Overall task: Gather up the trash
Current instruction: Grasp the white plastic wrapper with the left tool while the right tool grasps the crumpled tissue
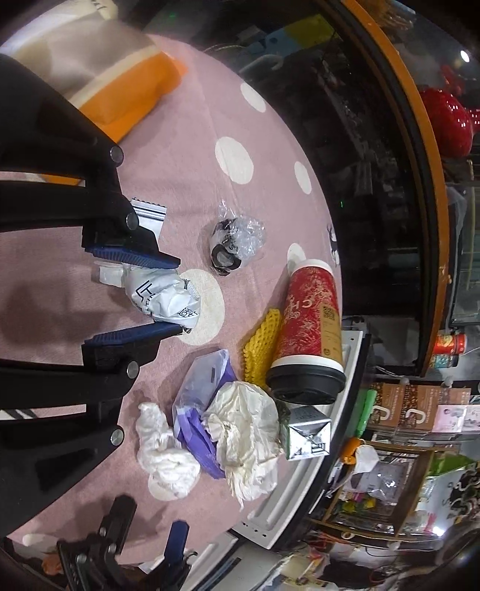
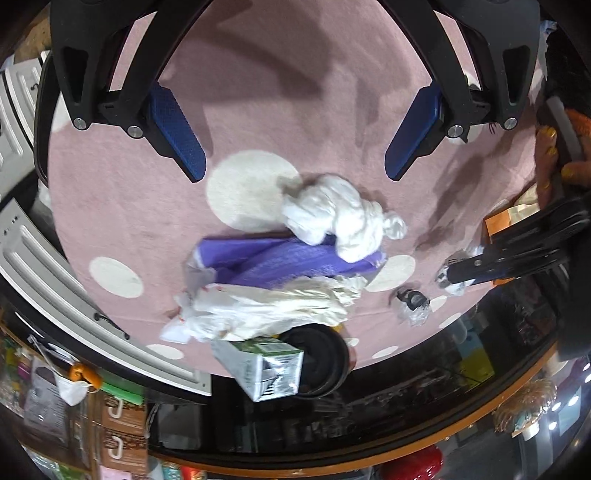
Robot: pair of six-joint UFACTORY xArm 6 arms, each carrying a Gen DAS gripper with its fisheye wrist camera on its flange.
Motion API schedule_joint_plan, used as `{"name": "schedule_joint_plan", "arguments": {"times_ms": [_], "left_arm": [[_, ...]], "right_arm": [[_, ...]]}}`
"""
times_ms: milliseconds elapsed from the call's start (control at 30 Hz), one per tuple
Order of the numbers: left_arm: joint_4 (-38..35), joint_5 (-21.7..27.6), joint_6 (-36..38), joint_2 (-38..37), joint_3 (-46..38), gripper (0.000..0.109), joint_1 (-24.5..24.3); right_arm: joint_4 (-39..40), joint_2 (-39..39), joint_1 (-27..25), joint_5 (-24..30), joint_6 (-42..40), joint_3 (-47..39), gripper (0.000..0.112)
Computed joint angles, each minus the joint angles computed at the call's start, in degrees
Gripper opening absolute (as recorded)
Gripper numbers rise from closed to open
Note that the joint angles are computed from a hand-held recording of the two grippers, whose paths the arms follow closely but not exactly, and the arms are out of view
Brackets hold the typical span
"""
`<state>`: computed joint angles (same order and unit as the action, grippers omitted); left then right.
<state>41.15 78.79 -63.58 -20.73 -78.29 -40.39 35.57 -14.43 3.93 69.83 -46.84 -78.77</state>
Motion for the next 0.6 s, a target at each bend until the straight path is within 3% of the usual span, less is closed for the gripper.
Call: {"name": "schedule_joint_plan", "arguments": {"times_ms": [200, 300, 433, 533, 600], "left_arm": [[0.69, -0.19, -2.00, -1.00, 0.84, 0.030, -1.33], [0.01, -1.35, -2.30, -1.21, 1.49, 0.030, -1.26], [-0.65, -2.07, -2.60, -1.07, 1.98, 0.030, -1.35], [-1.01, -2.19, -2.88, -1.10, 2.27, 0.030, -1.63], [-1.19, -2.16, -2.86, -1.00, 2.33, 0.030, -1.78]], "right_arm": [[-2.46, 0.96, 3.58, -1.89, 1.01, -0.53, 0.096], [-4.27, 0.99, 5.19, -3.60, 1.16, -0.11, 0.088], [-5.79, 2.32, 5.90, -2.90, 2.00, -0.87, 0.069], [-6.36, 2.46, 5.96, -3.09, 1.82, -0.54, 0.035], [-5.31, 2.41, 5.14, -1.23, 0.83, -0.86, 0.027]]}}
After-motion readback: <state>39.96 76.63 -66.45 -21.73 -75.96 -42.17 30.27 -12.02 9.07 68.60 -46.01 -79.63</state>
